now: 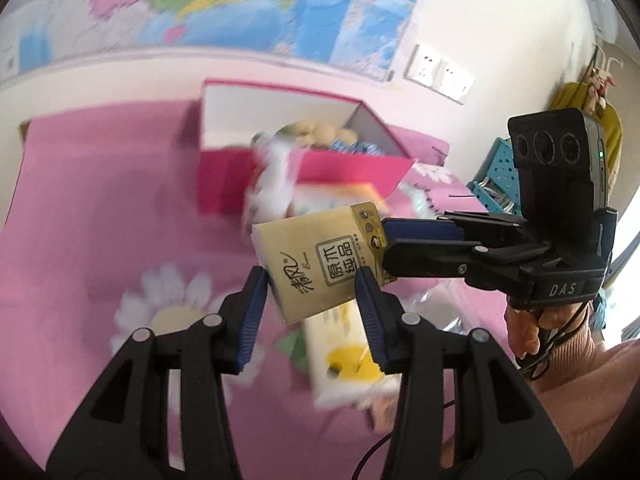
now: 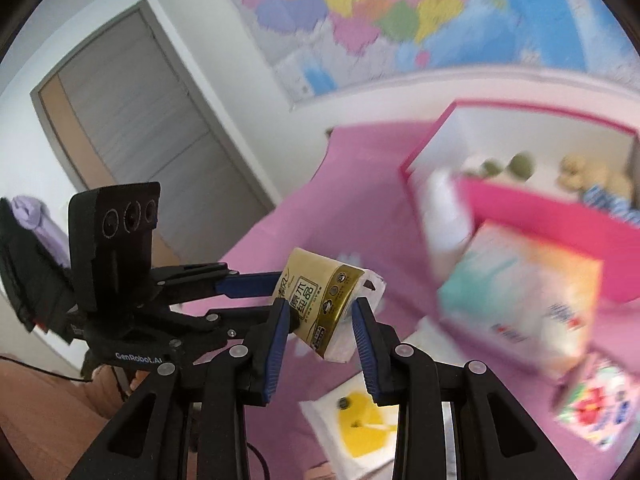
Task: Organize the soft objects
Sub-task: 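Carry the yellow tissue pack over the pink box and release it inside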
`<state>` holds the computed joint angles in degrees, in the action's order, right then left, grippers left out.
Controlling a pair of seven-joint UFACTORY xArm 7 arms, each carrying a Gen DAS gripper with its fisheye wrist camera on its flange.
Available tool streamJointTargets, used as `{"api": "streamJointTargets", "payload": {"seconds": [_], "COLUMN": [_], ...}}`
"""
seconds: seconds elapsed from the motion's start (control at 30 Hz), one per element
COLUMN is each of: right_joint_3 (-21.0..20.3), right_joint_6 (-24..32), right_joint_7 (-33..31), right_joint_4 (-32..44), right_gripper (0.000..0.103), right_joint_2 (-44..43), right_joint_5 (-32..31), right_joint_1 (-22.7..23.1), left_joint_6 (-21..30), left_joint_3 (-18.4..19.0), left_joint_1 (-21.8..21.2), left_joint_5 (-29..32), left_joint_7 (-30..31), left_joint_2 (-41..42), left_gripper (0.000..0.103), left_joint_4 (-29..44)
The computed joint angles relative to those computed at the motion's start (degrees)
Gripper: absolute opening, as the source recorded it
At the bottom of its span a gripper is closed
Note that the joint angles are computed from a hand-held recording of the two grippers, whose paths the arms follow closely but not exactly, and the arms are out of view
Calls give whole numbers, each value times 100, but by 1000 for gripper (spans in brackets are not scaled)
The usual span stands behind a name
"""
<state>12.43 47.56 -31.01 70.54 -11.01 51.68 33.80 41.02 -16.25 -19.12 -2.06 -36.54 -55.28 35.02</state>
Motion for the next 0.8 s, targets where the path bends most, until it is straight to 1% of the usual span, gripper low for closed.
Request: {"api": "streamJointTargets", "payload": {"seconds": [0.17, 0.3, 0.47, 0.6, 0.8], "right_joint_3": [-149, -234, -326, -308, -219], "right_joint_6": [-200, -388, -456, -444, -432], "right_joint_7": [67, 124, 83, 154, 238], "right_joint_4": [48, 176, 417, 798, 1158], "right_gripper": [33, 33, 33, 33, 33], "right_joint_2": [-139, -80, 132, 509, 913], "right_joint_5": [-113, -161, -161, -270, -414], "right_joint_1": [-168, -279, -433, -594, -840], "left_joint_6": [-283, -372, -398, -343, -237], "left_joint_3": [-101, -48, -86, -65, 114], "left_joint_1": [256, 304, 438, 531, 503], "left_joint_5": [293, 405, 667, 876, 958], "left_joint_7": [206, 356, 371, 318, 339], "left_joint_2": [1002, 1698, 2357, 2842, 3390], "left_gripper": [48, 48, 48, 48, 48], "left_joint_4": [754, 1282, 1848, 2288, 2708]}}
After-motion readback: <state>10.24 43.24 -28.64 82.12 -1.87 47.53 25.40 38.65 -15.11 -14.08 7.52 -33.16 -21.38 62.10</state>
